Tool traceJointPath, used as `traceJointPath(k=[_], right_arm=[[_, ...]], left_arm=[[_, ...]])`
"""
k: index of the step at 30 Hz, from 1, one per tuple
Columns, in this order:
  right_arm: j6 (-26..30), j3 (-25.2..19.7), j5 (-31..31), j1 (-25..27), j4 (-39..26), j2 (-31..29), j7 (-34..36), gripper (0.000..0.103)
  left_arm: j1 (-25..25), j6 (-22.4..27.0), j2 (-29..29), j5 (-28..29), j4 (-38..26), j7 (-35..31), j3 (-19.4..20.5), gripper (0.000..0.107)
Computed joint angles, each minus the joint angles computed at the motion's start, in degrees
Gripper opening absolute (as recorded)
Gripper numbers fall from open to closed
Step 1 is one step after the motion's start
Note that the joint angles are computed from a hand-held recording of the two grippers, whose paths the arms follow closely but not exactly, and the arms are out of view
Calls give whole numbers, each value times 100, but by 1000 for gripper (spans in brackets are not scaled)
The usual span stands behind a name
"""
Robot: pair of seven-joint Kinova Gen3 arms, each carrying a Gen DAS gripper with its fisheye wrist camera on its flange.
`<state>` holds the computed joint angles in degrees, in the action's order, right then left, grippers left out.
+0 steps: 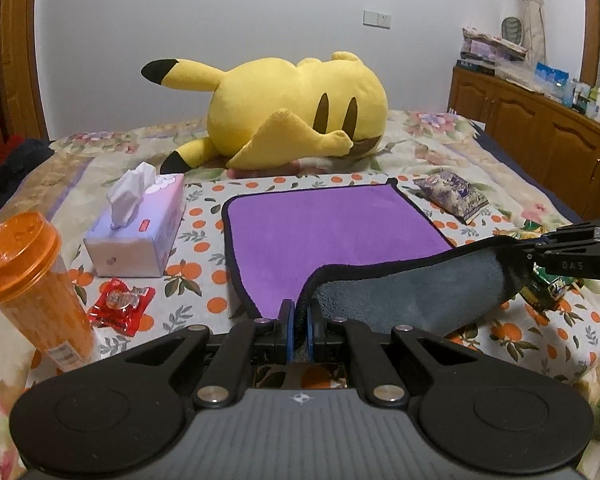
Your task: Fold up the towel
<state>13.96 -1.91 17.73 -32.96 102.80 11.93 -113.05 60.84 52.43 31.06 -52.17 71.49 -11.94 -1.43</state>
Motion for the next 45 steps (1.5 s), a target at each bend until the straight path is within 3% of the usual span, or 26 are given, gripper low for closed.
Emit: traceJointPath(k=[18, 28, 45], right_arm=[[-128, 179, 72, -45, -177, 218, 117, 9], [-216, -84, -270, 241, -302, 322, 778, 4], [-631, 308, -425, 15, -424, 202, 970, 3]], left_arm=[[-196, -187, 240, 175, -264, -578, -127, 6], [-226, -278, 295, 212, -370, -736, -240, 6], [-207, -378, 295, -108, -632, -625, -376, 6]])
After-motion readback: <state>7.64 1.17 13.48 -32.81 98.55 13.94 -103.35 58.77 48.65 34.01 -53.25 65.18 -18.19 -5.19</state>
